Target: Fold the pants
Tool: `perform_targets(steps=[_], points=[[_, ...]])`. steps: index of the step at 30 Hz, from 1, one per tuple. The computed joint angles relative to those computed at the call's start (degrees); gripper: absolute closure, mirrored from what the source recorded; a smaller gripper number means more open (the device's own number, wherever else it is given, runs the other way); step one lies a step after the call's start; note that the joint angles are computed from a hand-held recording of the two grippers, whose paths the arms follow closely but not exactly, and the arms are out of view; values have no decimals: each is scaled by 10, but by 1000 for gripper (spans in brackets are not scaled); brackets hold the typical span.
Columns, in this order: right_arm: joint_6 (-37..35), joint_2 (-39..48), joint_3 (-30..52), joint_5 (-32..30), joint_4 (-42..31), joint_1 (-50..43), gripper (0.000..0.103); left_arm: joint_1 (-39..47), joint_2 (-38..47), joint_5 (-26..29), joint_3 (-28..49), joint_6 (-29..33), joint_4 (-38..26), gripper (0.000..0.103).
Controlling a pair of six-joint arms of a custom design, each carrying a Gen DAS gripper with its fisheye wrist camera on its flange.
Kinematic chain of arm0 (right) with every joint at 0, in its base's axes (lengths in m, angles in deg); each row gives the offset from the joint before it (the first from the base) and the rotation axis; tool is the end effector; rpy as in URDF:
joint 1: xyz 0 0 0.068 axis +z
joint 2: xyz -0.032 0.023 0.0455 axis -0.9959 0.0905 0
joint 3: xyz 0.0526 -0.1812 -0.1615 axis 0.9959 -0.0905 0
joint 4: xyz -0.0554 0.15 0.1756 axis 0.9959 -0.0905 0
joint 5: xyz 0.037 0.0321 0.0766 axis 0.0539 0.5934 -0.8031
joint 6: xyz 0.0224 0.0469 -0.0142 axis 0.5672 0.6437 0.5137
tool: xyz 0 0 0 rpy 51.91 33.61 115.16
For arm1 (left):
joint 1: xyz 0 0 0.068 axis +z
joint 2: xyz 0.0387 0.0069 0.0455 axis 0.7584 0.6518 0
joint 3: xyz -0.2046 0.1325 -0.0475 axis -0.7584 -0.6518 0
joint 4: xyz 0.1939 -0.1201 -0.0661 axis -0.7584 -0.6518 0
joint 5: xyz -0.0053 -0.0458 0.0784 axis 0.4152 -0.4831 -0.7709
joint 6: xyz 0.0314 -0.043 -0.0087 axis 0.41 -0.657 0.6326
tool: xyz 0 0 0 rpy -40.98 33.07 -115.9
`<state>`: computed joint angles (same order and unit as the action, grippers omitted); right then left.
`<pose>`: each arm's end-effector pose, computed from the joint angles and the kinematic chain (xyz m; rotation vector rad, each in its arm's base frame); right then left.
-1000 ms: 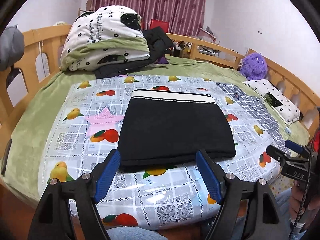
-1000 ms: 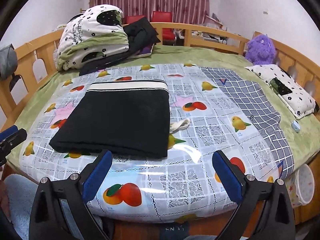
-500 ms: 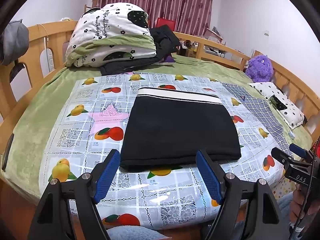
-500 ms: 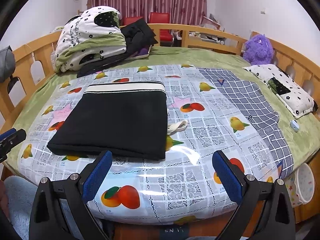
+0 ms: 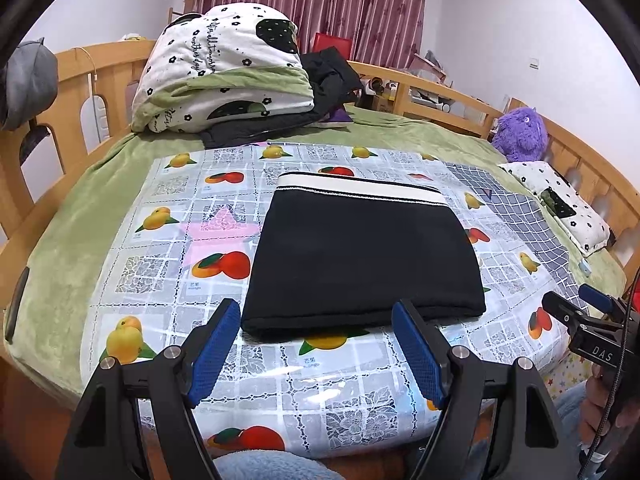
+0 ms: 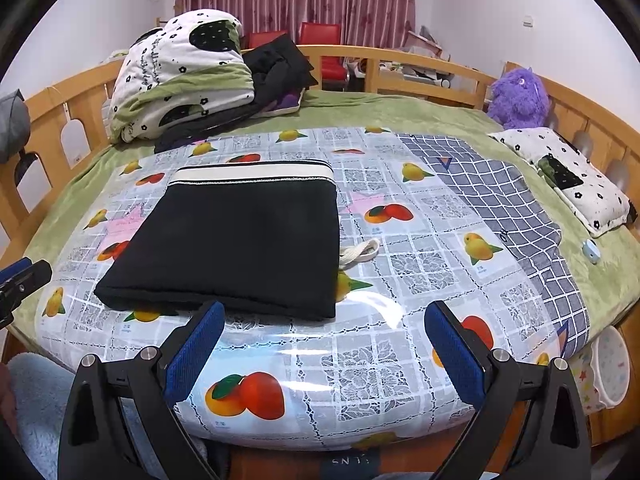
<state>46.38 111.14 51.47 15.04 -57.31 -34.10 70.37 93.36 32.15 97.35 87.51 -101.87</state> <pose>0.1297 0.1183 0.2021 0.5867 2.2754 -0.2687 0.2519 0.0729 0.2123 0.5467 2.2627 -0.3980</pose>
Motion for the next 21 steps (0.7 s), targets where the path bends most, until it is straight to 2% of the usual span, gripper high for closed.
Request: perform_targets(steps=[21], points=[[9,-4,0,2,-9,1,4,0,-2,-2,-1,0,0,26]])
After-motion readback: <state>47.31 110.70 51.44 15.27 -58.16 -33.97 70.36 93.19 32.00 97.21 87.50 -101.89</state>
